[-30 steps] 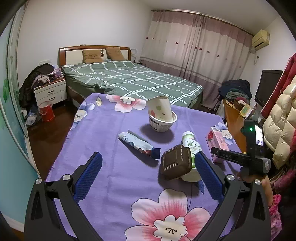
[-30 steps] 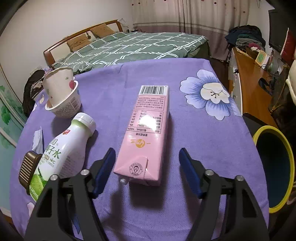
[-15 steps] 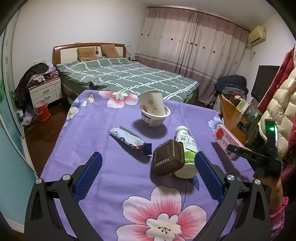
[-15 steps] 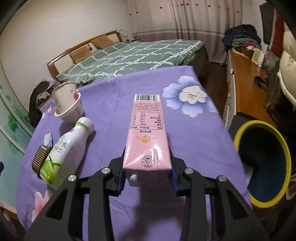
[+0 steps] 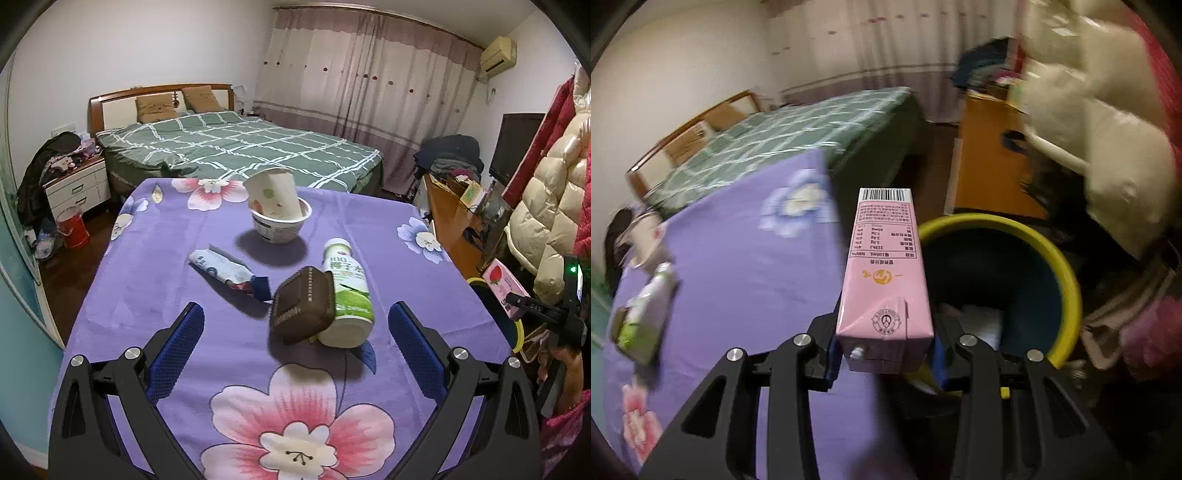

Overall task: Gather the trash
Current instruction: 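Carry the pink carton into the yellow bin and open the right tool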

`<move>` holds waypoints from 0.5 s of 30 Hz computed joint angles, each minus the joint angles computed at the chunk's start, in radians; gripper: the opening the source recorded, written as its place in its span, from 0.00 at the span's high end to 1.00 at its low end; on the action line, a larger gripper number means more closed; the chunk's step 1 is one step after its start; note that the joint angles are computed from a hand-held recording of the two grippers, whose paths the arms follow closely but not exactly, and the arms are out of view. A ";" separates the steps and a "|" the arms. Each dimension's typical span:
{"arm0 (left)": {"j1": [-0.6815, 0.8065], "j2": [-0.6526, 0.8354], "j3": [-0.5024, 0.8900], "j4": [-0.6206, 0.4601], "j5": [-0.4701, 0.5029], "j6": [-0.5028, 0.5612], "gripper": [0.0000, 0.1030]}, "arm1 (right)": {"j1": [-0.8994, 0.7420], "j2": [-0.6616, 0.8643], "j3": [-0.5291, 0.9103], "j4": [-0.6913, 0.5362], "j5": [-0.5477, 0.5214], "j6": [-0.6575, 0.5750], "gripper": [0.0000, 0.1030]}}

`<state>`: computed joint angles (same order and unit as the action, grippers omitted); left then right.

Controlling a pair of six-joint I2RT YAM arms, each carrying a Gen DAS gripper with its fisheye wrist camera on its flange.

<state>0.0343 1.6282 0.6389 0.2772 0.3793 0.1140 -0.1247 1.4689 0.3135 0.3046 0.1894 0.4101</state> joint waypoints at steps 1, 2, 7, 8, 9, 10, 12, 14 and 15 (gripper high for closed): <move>-0.010 -0.002 -0.002 0.002 -0.005 0.001 0.05 | -0.040 0.019 -0.009 0.018 -0.005 -0.012 0.65; -0.016 -0.003 -0.006 0.004 -0.008 0.002 0.05 | -0.072 0.038 -0.014 0.035 -0.009 -0.025 0.65; -0.047 0.004 -0.003 -0.003 -0.027 0.008 0.05 | -0.193 0.188 -0.002 0.123 -0.027 -0.073 0.64; -0.050 0.008 -0.002 -0.002 -0.031 0.010 0.05 | -0.203 0.211 0.007 0.126 -0.032 -0.079 0.64; -0.057 0.015 0.002 -0.004 -0.039 0.011 0.05 | -0.212 0.236 0.011 0.141 -0.035 -0.082 0.64; -0.061 0.019 0.005 -0.006 -0.042 0.010 0.05 | -0.214 0.254 0.010 0.156 -0.033 -0.080 0.62; -0.067 0.033 0.015 -0.012 -0.043 0.008 0.05 | -0.215 0.265 0.011 0.168 -0.036 -0.080 0.55; -0.071 0.049 0.027 -0.018 -0.045 0.005 0.05 | -0.209 0.263 0.007 0.175 -0.035 -0.081 0.54; -0.072 0.059 0.033 -0.019 -0.047 0.004 0.05 | -0.205 0.261 0.006 0.177 -0.033 -0.082 0.54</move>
<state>-0.0379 1.6868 0.6716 0.2583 0.3326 0.1181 -0.3299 1.7304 0.3190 0.4815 0.1561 0.3281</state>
